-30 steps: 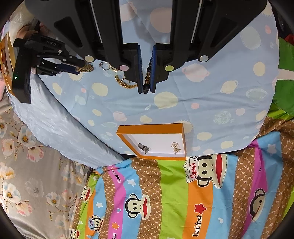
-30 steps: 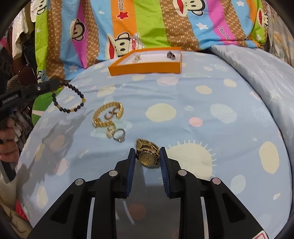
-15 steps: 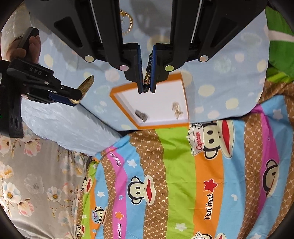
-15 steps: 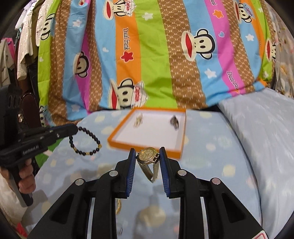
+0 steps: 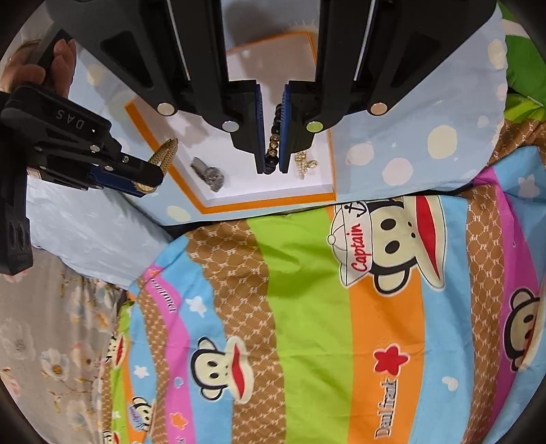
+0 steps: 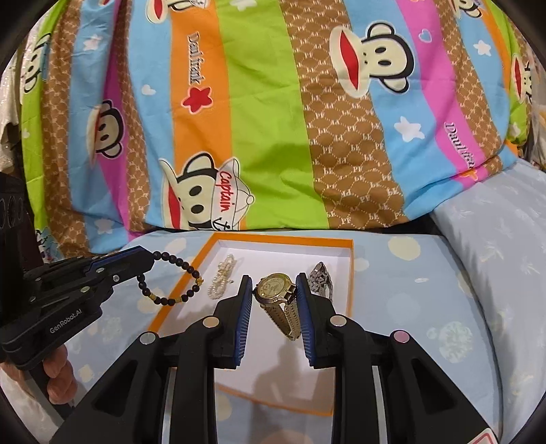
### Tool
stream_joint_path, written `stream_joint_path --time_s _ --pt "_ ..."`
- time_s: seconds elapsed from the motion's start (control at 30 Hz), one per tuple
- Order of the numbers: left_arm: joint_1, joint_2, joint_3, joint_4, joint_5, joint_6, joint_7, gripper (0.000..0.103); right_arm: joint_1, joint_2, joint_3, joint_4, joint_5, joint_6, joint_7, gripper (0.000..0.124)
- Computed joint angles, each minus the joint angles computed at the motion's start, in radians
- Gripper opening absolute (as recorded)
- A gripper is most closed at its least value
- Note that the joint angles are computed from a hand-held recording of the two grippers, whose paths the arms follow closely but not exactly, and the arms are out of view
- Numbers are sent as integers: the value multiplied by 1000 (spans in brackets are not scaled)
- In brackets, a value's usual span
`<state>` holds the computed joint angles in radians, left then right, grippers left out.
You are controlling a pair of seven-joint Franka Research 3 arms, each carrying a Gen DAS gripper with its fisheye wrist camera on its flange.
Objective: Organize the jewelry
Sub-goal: 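Carry both items over the orange box and open both grippers, then withdraw both grippers from the box toward the remaining jewelry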
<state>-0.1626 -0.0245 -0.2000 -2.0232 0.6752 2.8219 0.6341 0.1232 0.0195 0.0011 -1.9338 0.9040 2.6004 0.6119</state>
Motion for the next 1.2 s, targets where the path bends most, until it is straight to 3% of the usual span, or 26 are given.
stream_joint_path --time_s 0.33,0.37,0.4,0.47,0.63,0.83,1.03,1.2 --pt "-10 93 37 65 79 -38 -92 8 5 75 28 43 -50 54 27 26" --pt "-14 94 42 68 111 -45 -130 20 4 74 31 39 -41 63 15 26" --pt "-16 92 47 67 143 -45 -174 42 4 65 37 25 -11 93 -11 26" --pt "-13 77 56 53 200 -28 -261 65 3 46 37 5 16 108 -40 29" --pt "5 17 40 4 198 -1 -277 66 5 -36 17 -62 81 74 -140 30" --pt "13 -114 -3 -112 129 0 -199 66 32 -216 -36 -237 84 7 -242 30" --pt "-22 -258 -31 -270 -60 -14 -57 66 41 -397 -87 -423 8 -76 -224 30" --pt "-45 -372 -69 -398 -136 -70 -21 66 43 -509 -94 -548 -109 -118 -209 30"
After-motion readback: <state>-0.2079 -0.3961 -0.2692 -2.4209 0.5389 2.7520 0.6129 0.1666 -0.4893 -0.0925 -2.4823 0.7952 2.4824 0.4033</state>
